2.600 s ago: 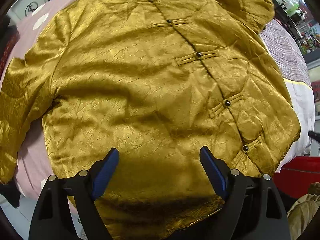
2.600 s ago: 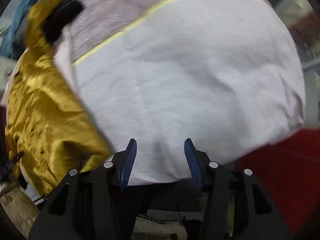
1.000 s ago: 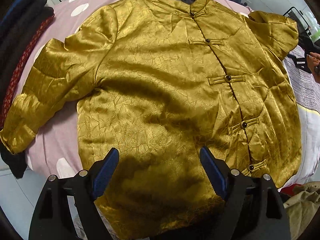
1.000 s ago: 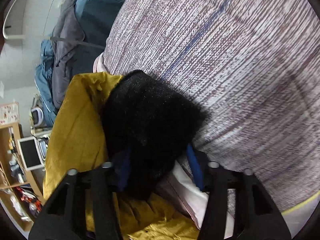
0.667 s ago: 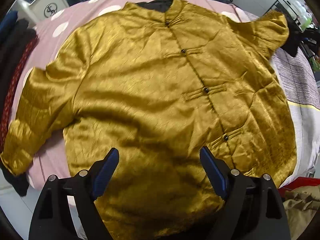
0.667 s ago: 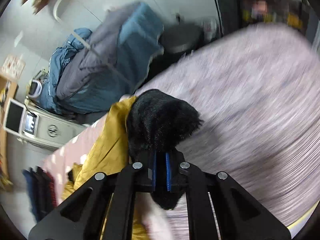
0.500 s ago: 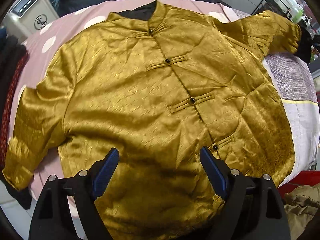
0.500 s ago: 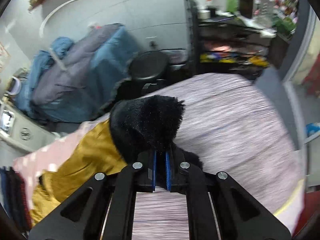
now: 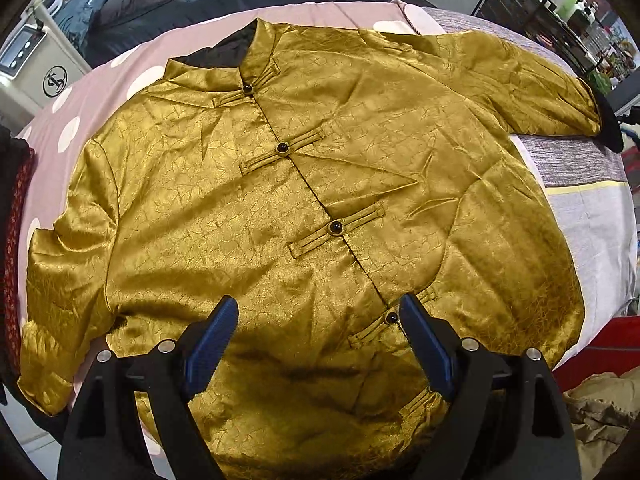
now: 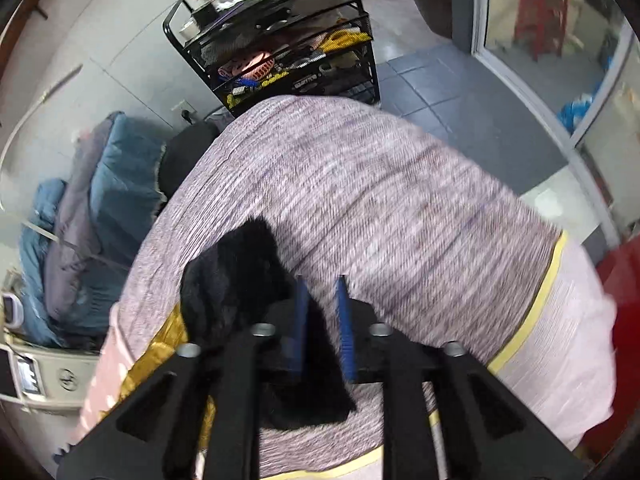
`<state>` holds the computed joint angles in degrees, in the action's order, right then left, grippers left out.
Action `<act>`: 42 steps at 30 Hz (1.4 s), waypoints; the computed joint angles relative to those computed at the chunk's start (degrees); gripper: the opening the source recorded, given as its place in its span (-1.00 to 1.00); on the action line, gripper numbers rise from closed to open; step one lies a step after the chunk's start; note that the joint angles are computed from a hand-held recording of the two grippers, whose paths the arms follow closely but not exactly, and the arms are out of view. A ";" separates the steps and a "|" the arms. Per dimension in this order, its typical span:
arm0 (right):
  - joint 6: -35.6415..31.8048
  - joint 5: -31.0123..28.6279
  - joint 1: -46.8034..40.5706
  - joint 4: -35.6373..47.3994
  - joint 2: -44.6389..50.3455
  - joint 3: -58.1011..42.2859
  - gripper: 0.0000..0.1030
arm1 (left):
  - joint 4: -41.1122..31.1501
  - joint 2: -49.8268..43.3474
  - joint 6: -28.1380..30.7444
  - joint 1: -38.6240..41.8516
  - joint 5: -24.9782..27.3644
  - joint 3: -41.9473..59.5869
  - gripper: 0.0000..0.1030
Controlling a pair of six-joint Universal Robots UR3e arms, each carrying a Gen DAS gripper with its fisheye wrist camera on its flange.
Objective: Fold large clothes
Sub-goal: 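Carry the fur cuff across the jacket front with the right tool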
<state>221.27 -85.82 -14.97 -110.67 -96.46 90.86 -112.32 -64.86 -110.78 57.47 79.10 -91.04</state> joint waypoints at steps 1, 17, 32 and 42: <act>1.08 0.54 0.31 -0.58 -1.66 2.13 0.09 | 0.09 0.02 -0.22 -0.02 0.09 0.00 0.57; 21.23 12.03 0.52 -36.35 -12.61 34.88 0.05 | -0.51 1.67 -0.04 2.47 1.24 -1.09 0.57; 13.93 4.83 5.71 -19.47 -4.40 10.05 -0.62 | -1.47 0.29 1.13 10.21 -0.86 -0.85 0.57; 13.13 -5.53 17.57 -8.41 10.31 -10.69 -0.62 | -1.78 -0.61 2.93 16.27 -1.11 -0.95 0.57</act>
